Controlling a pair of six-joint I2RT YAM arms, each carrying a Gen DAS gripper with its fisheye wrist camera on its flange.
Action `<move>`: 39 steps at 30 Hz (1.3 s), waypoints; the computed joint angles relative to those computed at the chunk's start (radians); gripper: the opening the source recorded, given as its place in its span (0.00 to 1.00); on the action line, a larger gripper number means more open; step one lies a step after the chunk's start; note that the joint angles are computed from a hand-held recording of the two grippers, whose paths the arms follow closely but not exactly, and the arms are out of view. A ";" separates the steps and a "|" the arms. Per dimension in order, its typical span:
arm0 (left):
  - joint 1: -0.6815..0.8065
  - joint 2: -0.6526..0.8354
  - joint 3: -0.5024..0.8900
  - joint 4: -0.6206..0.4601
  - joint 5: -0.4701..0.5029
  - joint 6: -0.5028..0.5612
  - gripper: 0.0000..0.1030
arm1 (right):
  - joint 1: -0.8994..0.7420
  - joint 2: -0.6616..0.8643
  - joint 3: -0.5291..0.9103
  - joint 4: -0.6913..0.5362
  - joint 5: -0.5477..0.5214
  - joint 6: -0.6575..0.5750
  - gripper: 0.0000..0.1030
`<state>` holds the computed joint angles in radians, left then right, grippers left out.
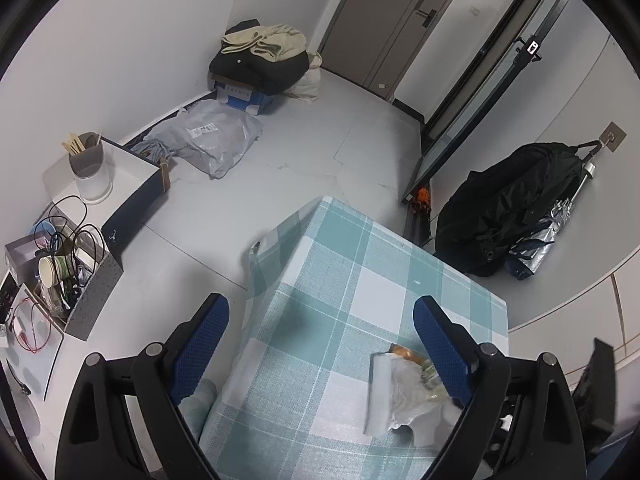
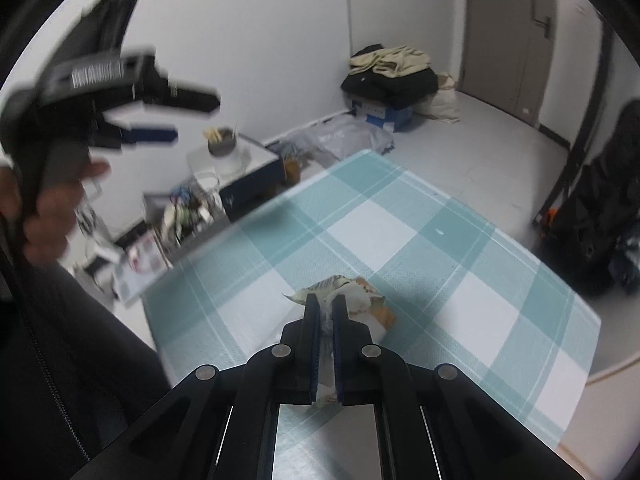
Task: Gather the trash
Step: 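Close the right tool on the white tissue on the table, then grasp the white paper strip with the left tool and lift it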
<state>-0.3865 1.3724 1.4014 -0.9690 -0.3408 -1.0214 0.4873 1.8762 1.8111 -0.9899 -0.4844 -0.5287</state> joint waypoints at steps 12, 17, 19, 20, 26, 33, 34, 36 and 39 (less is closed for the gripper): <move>-0.030 0.074 0.024 -0.017 0.061 0.015 0.89 | -0.118 -0.019 0.050 -0.018 -0.145 0.095 0.03; -0.035 0.126 0.037 -0.022 0.123 0.044 0.89 | -0.172 -0.008 0.082 -0.028 -0.202 0.118 0.03; -0.040 0.155 0.048 -0.037 0.138 0.060 0.89 | -0.191 -0.012 0.083 -0.023 -0.213 0.126 0.03; -0.043 0.171 0.058 -0.048 0.142 0.066 0.89 | -0.201 -0.012 0.083 -0.019 -0.219 0.132 0.03; -0.054 0.249 0.072 -0.056 0.190 0.088 0.89 | -0.251 0.019 0.129 -0.021 -0.229 0.147 0.03; -0.083 0.322 0.109 -0.073 0.175 0.115 0.87 | -0.287 0.052 0.176 -0.019 -0.219 0.166 0.03; -0.084 0.333 0.117 -0.078 0.176 0.120 0.85 | -0.292 0.054 0.181 -0.021 -0.222 0.167 0.03; -0.087 0.352 0.128 -0.087 0.175 0.123 0.83 | -0.300 0.058 0.190 -0.021 -0.228 0.167 0.03; -0.091 0.376 0.140 -0.098 0.172 0.130 0.76 | -0.311 0.048 0.182 -0.010 -0.227 0.171 0.03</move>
<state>-0.4775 1.7482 1.5409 -1.0675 -0.1693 -0.8910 0.1765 1.9241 1.9932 -0.9997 -0.7117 -0.3581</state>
